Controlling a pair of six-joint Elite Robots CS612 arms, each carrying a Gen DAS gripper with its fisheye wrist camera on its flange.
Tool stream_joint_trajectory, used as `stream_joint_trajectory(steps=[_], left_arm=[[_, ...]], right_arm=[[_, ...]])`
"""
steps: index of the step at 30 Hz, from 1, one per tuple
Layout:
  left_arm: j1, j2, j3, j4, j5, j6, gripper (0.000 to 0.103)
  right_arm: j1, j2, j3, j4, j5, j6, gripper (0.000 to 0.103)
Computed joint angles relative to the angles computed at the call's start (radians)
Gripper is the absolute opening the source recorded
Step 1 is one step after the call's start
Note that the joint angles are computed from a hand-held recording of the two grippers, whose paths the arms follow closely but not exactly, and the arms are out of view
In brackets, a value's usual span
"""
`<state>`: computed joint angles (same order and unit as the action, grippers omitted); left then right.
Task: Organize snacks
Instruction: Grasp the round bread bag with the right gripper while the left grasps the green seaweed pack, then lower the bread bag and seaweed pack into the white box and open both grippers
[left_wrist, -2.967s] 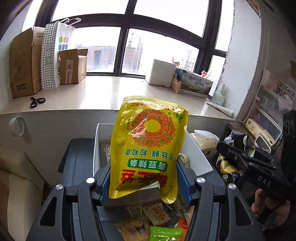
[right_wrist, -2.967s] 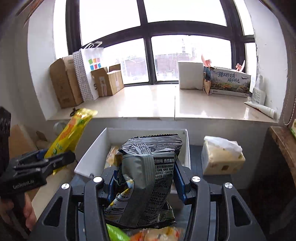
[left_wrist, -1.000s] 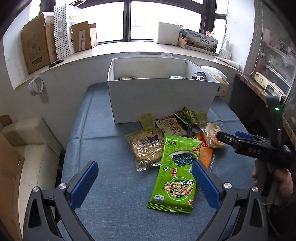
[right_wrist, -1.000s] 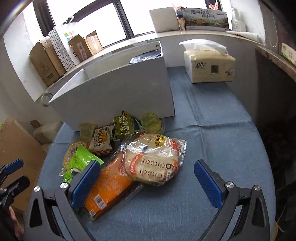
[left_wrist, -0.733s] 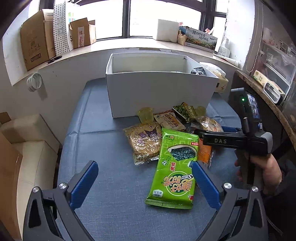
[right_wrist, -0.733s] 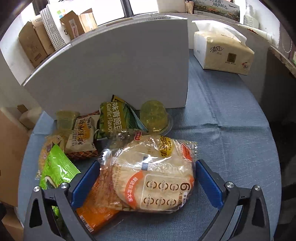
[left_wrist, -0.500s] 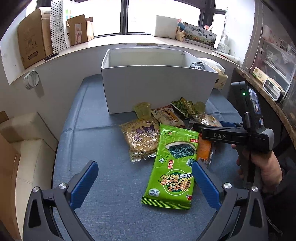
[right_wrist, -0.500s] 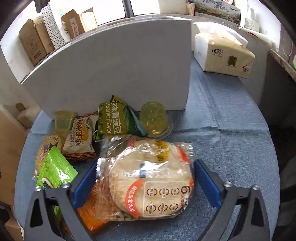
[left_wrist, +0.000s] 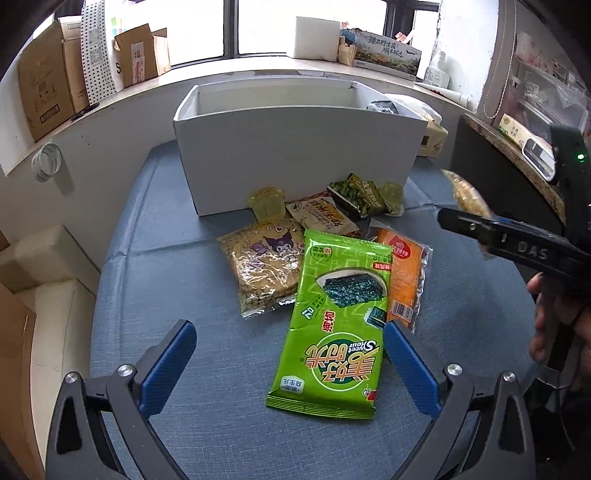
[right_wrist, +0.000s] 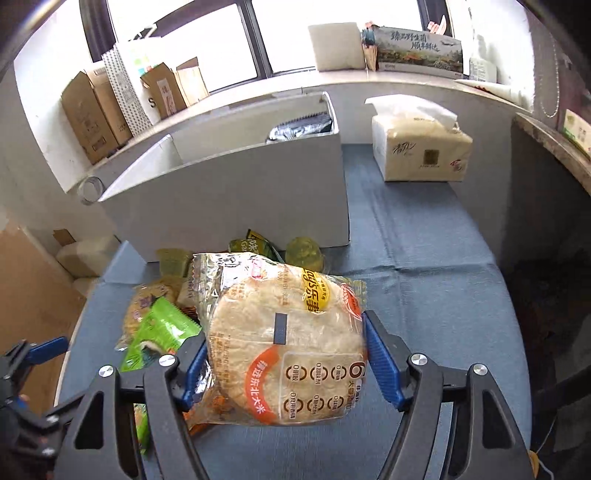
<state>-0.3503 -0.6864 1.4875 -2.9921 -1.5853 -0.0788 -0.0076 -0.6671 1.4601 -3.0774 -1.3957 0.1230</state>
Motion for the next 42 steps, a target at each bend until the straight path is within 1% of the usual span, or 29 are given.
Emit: stream_joint_trajectory(steps=[1,4,7,10,12,15,16,17,18,19,22,25,28,31,33,36,39,42], left_arm=[[-0.002,0.005,-0.007,0.007,-0.005,0.01,0.103],[-0.003,0.023,-0.029,0.017,-0.051,0.056,0.103],[-0.003,0.043,-0.055,0.03,-0.083,0.103,0.103],[0.007,0.062,-0.092,0.091,-0.146,0.104,0.103],[0.01,0.071,-0.108,0.116,-0.173,0.112,0.103],[0.007,0.079,-0.12,0.136,-0.156,0.141,0.103],[0.004,0.082,-0.122,0.135,-0.143,0.151,0.099],[0.003,0.082,-0.12,0.129,-0.137,0.157,0.087],[0.007,0.08,-0.118,0.118,-0.162,0.154,0.08],[0.008,0.079,-0.118,0.114,-0.173,0.151,0.067],[0.002,0.068,-0.1,0.098,-0.122,0.151,0.066],[0.008,0.055,-0.082,0.075,-0.135,0.144,0.066],[0.016,0.036,-0.056,0.03,-0.147,0.118,0.066],[0.019,0.015,-0.029,-0.025,-0.14,0.1,0.066],[0.019,0.004,-0.021,-0.049,-0.122,0.089,0.066],[0.029,-0.01,-0.027,-0.069,-0.13,0.05,0.066],[0.032,-0.013,-0.049,-0.1,-0.111,0.033,0.066],[0.033,-0.001,-0.112,-0.076,-0.085,0.016,0.066]], right_arm=[[-0.002,-0.012,0.02,-0.017,0.003,0.001,0.077],[-0.007,-0.042,0.071,-0.059,0.008,-0.008,0.077],[-0.014,-0.063,0.106,-0.076,0.03,0.011,0.077],[-0.015,-0.076,0.125,-0.074,0.022,0.01,0.077],[-0.02,-0.081,0.138,-0.079,0.028,0.021,0.077],[-0.024,-0.084,0.15,-0.083,0.034,0.027,0.077],[-0.026,-0.084,0.152,-0.088,0.046,0.027,0.077],[-0.028,-0.084,0.155,-0.094,0.058,0.025,0.077],[-0.027,-0.083,0.154,-0.092,0.06,0.021,0.077],[-0.025,-0.084,0.153,-0.088,0.055,0.017,0.077],[-0.024,-0.082,0.15,-0.085,0.063,0.013,0.077],[-0.021,-0.08,0.145,-0.08,0.07,0.001,0.077],[-0.016,-0.079,0.143,-0.076,0.075,-0.008,0.077],[-0.012,-0.076,0.137,-0.068,0.08,-0.02,0.077],[-0.01,-0.074,0.131,-0.065,0.089,-0.026,0.077],[-0.006,-0.072,0.118,-0.076,0.099,-0.035,0.077],[-0.003,-0.068,0.09,-0.092,0.103,-0.049,0.077],[0.001,-0.057,0.033,-0.087,0.093,-0.085,0.077]])
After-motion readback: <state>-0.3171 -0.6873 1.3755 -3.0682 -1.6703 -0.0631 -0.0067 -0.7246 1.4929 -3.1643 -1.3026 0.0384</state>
